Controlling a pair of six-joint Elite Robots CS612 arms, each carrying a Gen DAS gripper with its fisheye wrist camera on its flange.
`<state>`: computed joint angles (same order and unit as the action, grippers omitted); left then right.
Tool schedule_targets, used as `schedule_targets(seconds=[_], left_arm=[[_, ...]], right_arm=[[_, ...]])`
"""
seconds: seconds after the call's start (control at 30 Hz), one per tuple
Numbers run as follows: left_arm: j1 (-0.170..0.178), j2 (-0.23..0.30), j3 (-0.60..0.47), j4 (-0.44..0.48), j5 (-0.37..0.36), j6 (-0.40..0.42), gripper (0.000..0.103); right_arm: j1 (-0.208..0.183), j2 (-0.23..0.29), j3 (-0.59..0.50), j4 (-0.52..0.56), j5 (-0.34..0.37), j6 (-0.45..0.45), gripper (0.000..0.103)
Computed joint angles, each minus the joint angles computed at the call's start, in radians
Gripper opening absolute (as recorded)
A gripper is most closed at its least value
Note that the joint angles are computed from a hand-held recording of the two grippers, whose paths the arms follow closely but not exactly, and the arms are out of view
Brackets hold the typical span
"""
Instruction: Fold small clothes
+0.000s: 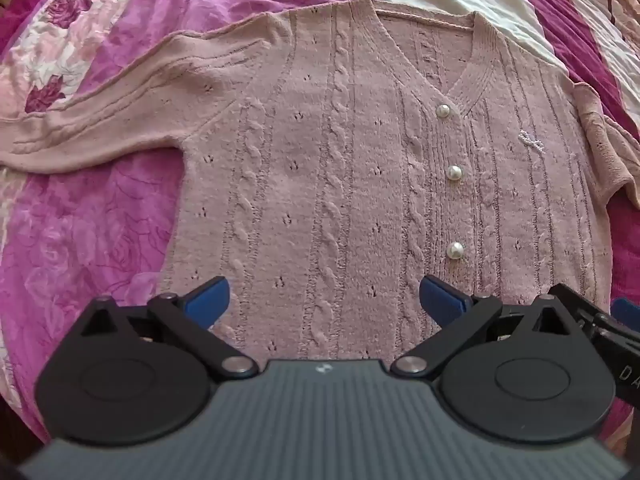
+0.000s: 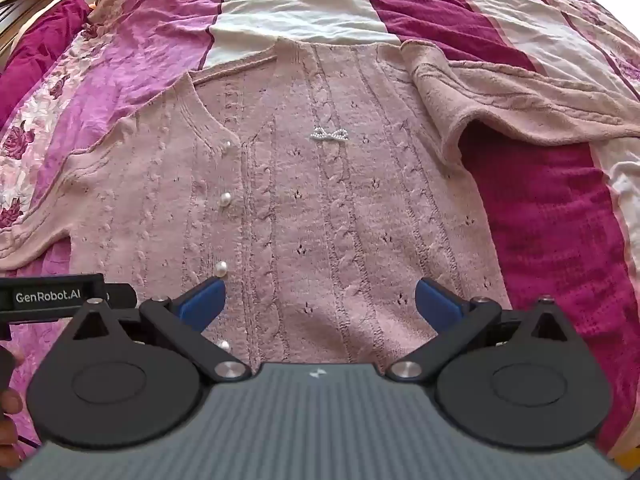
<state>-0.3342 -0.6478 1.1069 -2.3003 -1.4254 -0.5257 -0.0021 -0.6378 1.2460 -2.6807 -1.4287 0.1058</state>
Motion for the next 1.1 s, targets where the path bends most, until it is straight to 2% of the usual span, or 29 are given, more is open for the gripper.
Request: schedule_targets(seconds=[0.27, 0.33, 0.47, 0.8, 1.1], left_arm=[[0.008, -0.01, -0.002, 0.007, -0.011, 0.022, 0.103], [-0.005, -0.04, 0.034, -0.021, 0.021, 0.01, 0.103], [-0.009, -0.066, 0.056, -0.031, 0.036, 0.022, 0.103], [-0.018, -0.102, 0.066, -0.022, 0.073, 0.032, 0.103], [-0.02, -0.112, 0.049, -0.004, 0.083, 0.029, 0.103]], right_arm=[[-0.009, -0.022, 0.008, 0.006, 0.019, 0.011, 0.103], [-0.012, -0.034, 0.012, 0.012, 0.022, 0.018, 0.103], [-0.013, -0.055, 0.035, -0.012, 0.015, 0.023, 0.103], [-0.017, -0.087, 0.053, -0.009, 0.021, 0.021, 0.103], [-0.019, -0.107, 0.057, 0.01, 0.023, 0.043, 0.103]])
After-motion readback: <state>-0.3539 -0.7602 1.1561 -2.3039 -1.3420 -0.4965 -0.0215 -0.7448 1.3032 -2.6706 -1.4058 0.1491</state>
